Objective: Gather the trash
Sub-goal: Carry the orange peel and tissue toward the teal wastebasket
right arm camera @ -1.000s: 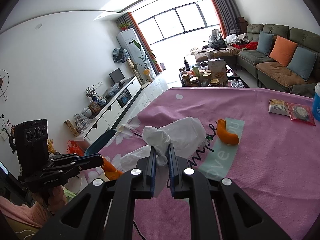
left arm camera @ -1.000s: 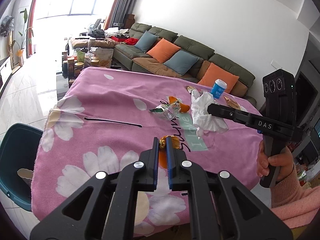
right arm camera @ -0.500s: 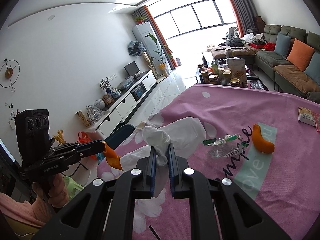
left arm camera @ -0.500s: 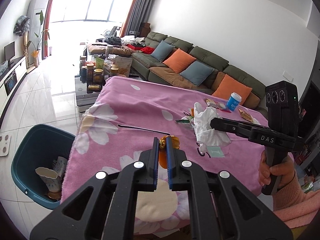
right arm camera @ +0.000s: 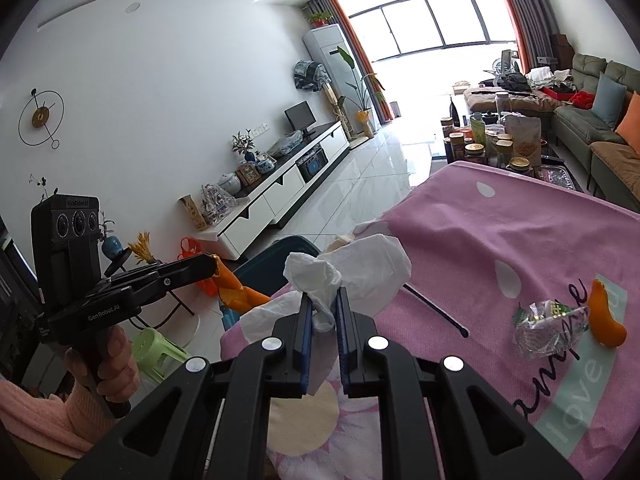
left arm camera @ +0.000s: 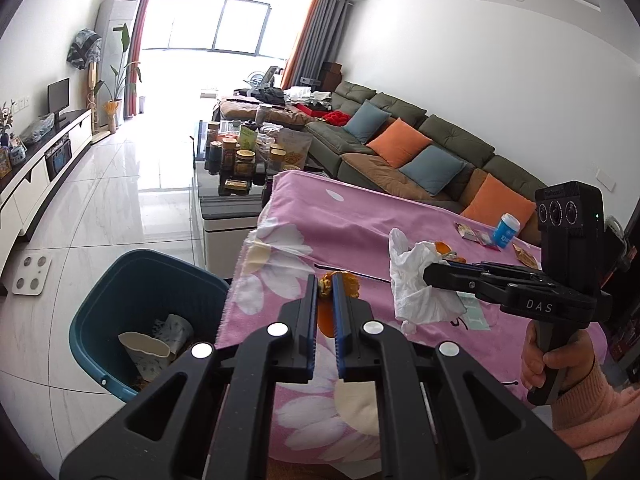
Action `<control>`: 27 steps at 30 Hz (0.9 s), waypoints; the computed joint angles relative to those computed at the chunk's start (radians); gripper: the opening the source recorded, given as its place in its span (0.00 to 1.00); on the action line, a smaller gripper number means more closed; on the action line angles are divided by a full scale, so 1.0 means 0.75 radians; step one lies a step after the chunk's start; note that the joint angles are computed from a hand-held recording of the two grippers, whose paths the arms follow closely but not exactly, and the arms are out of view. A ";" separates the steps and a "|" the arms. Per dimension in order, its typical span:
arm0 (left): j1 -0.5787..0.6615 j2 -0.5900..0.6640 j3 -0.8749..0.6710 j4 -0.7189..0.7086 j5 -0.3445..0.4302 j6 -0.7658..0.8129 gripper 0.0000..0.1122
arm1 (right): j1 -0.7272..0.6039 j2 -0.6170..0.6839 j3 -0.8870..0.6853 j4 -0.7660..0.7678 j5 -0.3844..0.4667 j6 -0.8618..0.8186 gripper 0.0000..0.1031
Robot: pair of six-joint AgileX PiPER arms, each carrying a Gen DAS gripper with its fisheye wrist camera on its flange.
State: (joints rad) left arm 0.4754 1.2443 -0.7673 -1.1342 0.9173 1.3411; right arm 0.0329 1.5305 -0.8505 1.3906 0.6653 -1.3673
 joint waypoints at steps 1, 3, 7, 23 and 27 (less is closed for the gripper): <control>0.017 0.007 -0.007 -0.003 -0.003 0.004 0.07 | 0.017 0.012 -0.014 -0.001 -0.005 0.003 0.10; 0.056 0.025 -0.026 -0.010 -0.003 0.014 0.07 | 0.053 0.037 -0.047 -0.008 -0.012 0.019 0.10; 0.127 0.062 -0.054 -0.021 -0.011 0.036 0.07 | 0.128 0.092 -0.120 -0.032 -0.034 0.053 0.10; 0.285 0.231 -0.152 -0.025 -0.070 0.071 0.07 | 0.357 0.306 -0.417 -0.248 -0.090 0.295 0.10; 0.278 0.286 -0.173 -0.020 -0.120 0.057 0.07 | 0.407 0.368 -0.498 -0.315 -0.103 0.381 0.10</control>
